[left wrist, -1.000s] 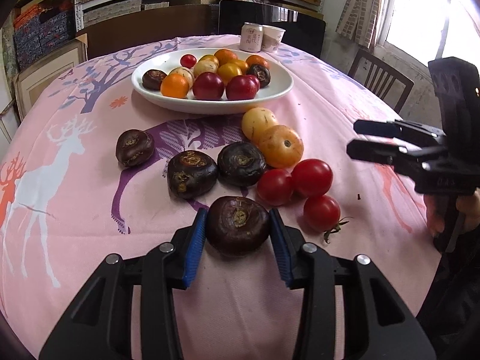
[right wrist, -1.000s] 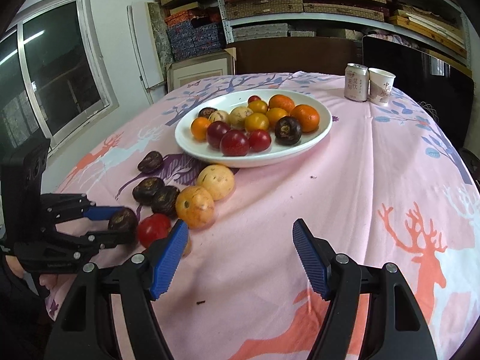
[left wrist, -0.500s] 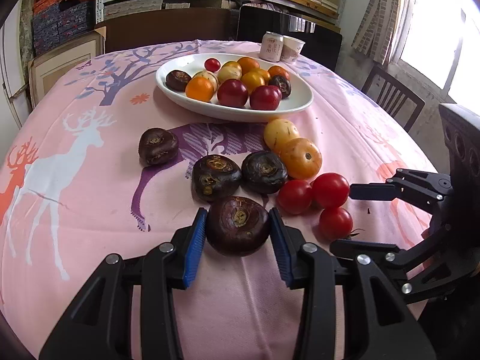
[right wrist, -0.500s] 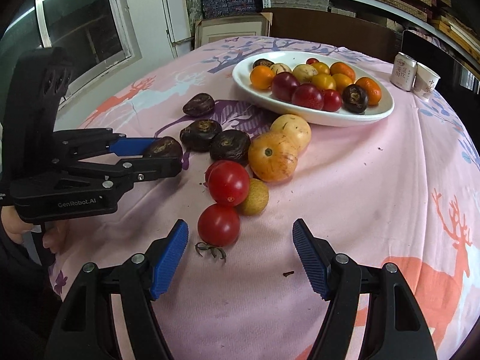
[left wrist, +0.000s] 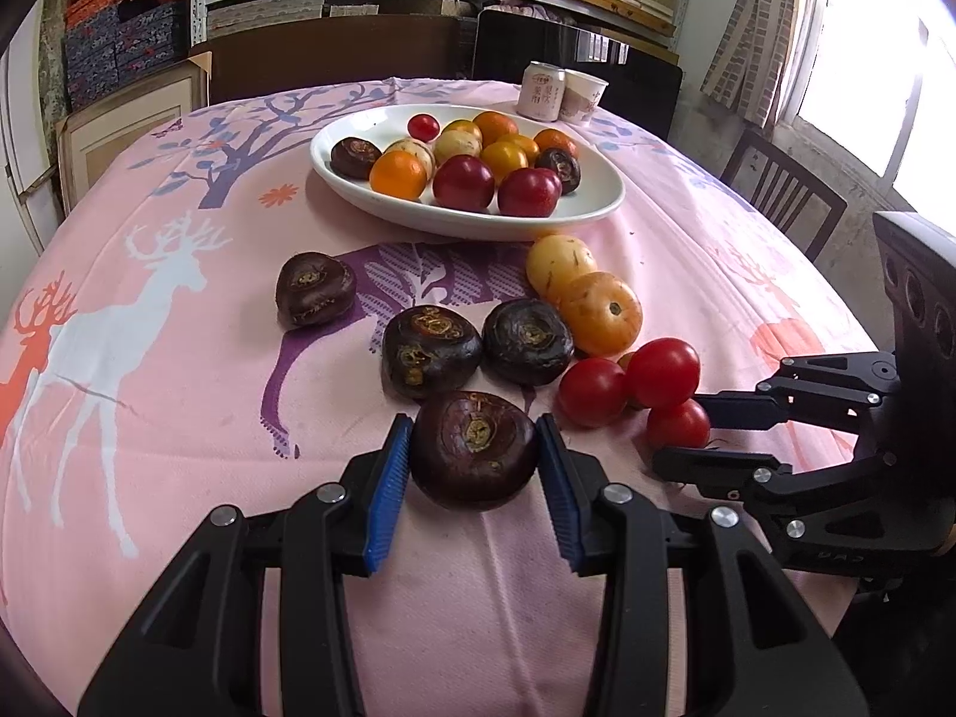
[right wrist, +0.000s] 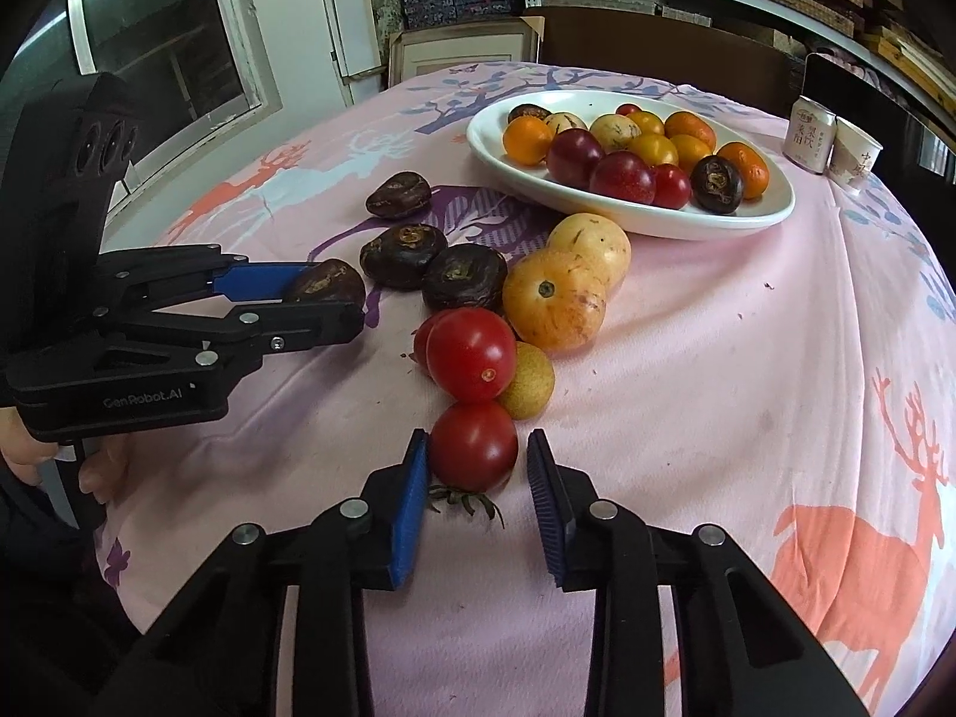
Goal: Organize fruits
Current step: 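Grasp a red tomato with the right tool, carry both fruits onto the plate, open both tools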
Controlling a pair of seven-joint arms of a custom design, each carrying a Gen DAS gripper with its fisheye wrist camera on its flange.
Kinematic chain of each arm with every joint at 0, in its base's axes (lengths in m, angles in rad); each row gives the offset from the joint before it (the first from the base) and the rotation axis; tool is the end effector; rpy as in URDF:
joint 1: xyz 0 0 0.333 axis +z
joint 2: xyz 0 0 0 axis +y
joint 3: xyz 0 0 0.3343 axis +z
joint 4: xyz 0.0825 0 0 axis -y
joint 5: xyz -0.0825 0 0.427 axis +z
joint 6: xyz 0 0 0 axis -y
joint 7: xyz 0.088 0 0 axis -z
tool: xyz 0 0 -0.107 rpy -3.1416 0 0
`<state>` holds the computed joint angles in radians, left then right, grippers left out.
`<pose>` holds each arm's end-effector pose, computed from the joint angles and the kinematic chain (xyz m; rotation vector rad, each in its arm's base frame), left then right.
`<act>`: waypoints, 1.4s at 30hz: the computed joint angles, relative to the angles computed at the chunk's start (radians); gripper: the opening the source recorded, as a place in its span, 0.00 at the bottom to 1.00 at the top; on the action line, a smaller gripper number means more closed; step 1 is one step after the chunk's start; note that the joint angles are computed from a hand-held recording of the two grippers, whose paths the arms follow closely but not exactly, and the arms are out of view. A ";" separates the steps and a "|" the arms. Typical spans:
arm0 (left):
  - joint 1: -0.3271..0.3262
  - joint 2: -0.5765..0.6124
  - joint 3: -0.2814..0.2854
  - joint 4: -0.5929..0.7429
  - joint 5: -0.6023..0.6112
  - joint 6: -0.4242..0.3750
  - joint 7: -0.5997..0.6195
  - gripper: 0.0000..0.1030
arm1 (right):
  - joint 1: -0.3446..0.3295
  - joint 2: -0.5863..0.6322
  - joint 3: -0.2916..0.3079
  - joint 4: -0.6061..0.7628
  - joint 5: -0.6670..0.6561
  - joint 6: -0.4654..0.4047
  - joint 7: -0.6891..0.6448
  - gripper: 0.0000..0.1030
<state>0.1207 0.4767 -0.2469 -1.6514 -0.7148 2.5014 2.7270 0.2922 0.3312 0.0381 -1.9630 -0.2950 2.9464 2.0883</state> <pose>0.7495 -0.0656 0.3760 -1.1464 2.5512 -1.0223 0.6513 0.2415 0.3681 -1.8671 1.7289 -0.4727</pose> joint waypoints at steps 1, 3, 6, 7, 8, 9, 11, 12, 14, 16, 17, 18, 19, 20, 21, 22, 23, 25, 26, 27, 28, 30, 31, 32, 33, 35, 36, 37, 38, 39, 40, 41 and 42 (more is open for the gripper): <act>0.000 0.000 0.000 0.000 0.000 0.000 0.000 0.40 | -0.005 -0.002 0.006 -0.003 0.005 0.004 -0.007 0.28; 0.000 0.000 0.000 0.000 0.002 0.000 0.000 0.40 | 0.001 -0.007 0.000 -0.009 -0.001 0.007 -0.005 0.28; 0.000 0.001 -0.001 0.001 0.002 -0.001 0.001 0.40 | 0.001 -0.013 -0.001 -0.019 0.000 0.013 -0.001 0.28; 0.000 0.001 0.000 0.002 0.003 -0.002 -0.001 0.40 | 0.002 -0.014 -0.002 -0.022 0.000 0.015 0.002 0.28; 0.000 0.002 0.000 0.002 0.003 -0.002 -0.001 0.40 | 0.004 -0.017 -0.005 -0.025 -0.003 0.016 0.005 0.28; 0.001 0.002 0.000 0.003 0.003 -0.003 -0.002 0.40 | 0.006 -0.019 -0.008 -0.028 -0.008 0.019 0.010 0.28; 0.001 0.001 -0.001 0.002 0.002 -0.001 -0.001 0.40 | 0.009 -0.025 -0.012 -0.035 -0.015 0.022 0.015 0.28; 0.002 0.002 -0.001 0.002 0.000 -0.001 0.000 0.40 | 0.009 -0.029 -0.013 -0.040 -0.018 0.025 0.019 0.28; 0.006 0.004 -0.004 0.003 -0.009 -0.001 0.003 0.40 | 0.012 -0.040 -0.020 -0.054 -0.026 0.035 0.032 0.28; 0.013 0.004 -0.009 0.003 -0.024 -0.003 0.011 0.40 | 0.025 -0.055 -0.041 -0.072 -0.052 0.049 0.063 0.28; 0.018 0.001 -0.013 0.001 -0.036 -0.004 0.019 0.40 | 0.028 -0.062 -0.049 -0.082 -0.063 0.056 0.078 0.28; 0.025 -0.002 -0.018 -0.003 -0.053 -0.003 0.034 0.40 | 0.030 -0.070 -0.058 -0.091 -0.075 0.062 0.095 0.28; 0.032 -0.007 -0.024 -0.009 -0.072 -0.002 0.050 0.40 | 0.037 -0.078 -0.072 -0.101 -0.094 0.069 0.118 0.28; 0.036 -0.011 -0.026 -0.012 -0.087 -0.002 0.061 0.40 | 0.040 -0.088 -0.084 -0.112 -0.111 0.076 0.141 0.28; 0.039 -0.014 -0.026 -0.016 -0.100 -0.004 0.070 0.40 | 0.045 -0.097 -0.097 -0.122 -0.133 0.084 0.168 0.28; 0.041 -0.017 -0.026 -0.019 -0.111 -0.007 0.077 0.40 | 0.052 -0.105 -0.112 -0.131 -0.159 0.093 0.198 0.28; 0.040 -0.018 -0.024 -0.019 -0.117 -0.009 0.079 0.40 | 0.058 -0.114 -0.128 -0.141 -0.186 0.102 0.230 0.28; 0.036 -0.021 -0.018 -0.022 -0.125 -0.009 0.082 0.40 | 0.061 -0.129 -0.148 -0.155 -0.236 0.121 0.286 0.28; 0.033 -0.022 -0.015 -0.021 -0.125 -0.007 0.080 0.40 | 0.064 -0.137 -0.161 -0.162 -0.265 0.133 0.317 0.28; 0.030 -0.022 -0.012 -0.020 -0.123 -0.007 0.077 0.40 | 0.064 -0.141 -0.170 -0.165 -0.290 0.141 0.344 0.28; 0.026 -0.020 -0.009 -0.019 -0.119 -0.007 0.071 0.40 | 0.060 -0.145 -0.172 -0.167 -0.307 0.148 0.363 0.28; 0.024 -0.021 -0.007 -0.018 -0.117 -0.005 0.066 0.40 | 0.055 -0.148 -0.179 -0.168 -0.342 0.166 0.400 0.28; 0.026 -0.020 -0.008 -0.015 -0.120 -0.008 0.067 0.40 | 0.048 -0.148 -0.177 -0.168 -0.351 0.173 0.407 0.28; 0.026 -0.019 -0.007 -0.011 -0.120 -0.014 0.063 0.40 | 0.054 -0.145 -0.189 -0.164 -0.374 0.186 0.431 0.28; 0.024 -0.015 -0.004 -0.002 -0.114 -0.022 0.052 0.40 | 0.051 -0.143 -0.190 -0.161 -0.380 0.195 0.438 0.28; 0.017 -0.003 0.002 0.020 -0.096 -0.031 0.024 0.40 | 0.038 -0.140 -0.184 -0.153 -0.378 0.201 0.432 0.28; 0.012 0.004 0.005 0.036 -0.083 -0.035 0.007 0.40 | 0.034 -0.137 -0.186 -0.146 -0.378 0.204 0.432 0.28; 0.005 0.012 0.007 0.054 -0.069 -0.034 -0.006 0.40 | 0.030 -0.135 -0.186 -0.139 -0.376 0.205 0.429 0.28; -0.002 0.021 0.006 0.072 -0.055 -0.027 -0.015 0.40 | 0.013 -0.132 -0.175 -0.127 -0.359 0.206 0.411 0.28; -0.011 0.033 0.007 0.098 -0.036 -0.023 -0.027 0.40 | -0.001 -0.128 -0.169 -0.113 -0.346 0.210 0.396 0.28; -0.020 0.046 0.006 0.126 -0.017 -0.021 -0.040 0.40 | -0.012 -0.122 -0.164 -0.097 -0.330 0.213 0.380 0.28; -0.031 0.063 0.006 0.162 0.005 -0.018 -0.055 0.40 | -0.028 -0.110 -0.155 -0.070 -0.310 0.212 0.358 0.28; -0.044 0.085 0.006 0.202 0.030 -0.012 -0.072 0.40 | -0.047 -0.095 -0.142 -0.039 -0.286 0.209 0.328 0.28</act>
<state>0.0769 0.5612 -0.2408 -1.4490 -0.6851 2.4897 2.6553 0.2449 0.2365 -0.1040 -2.0016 -0.5810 3.1554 2.4166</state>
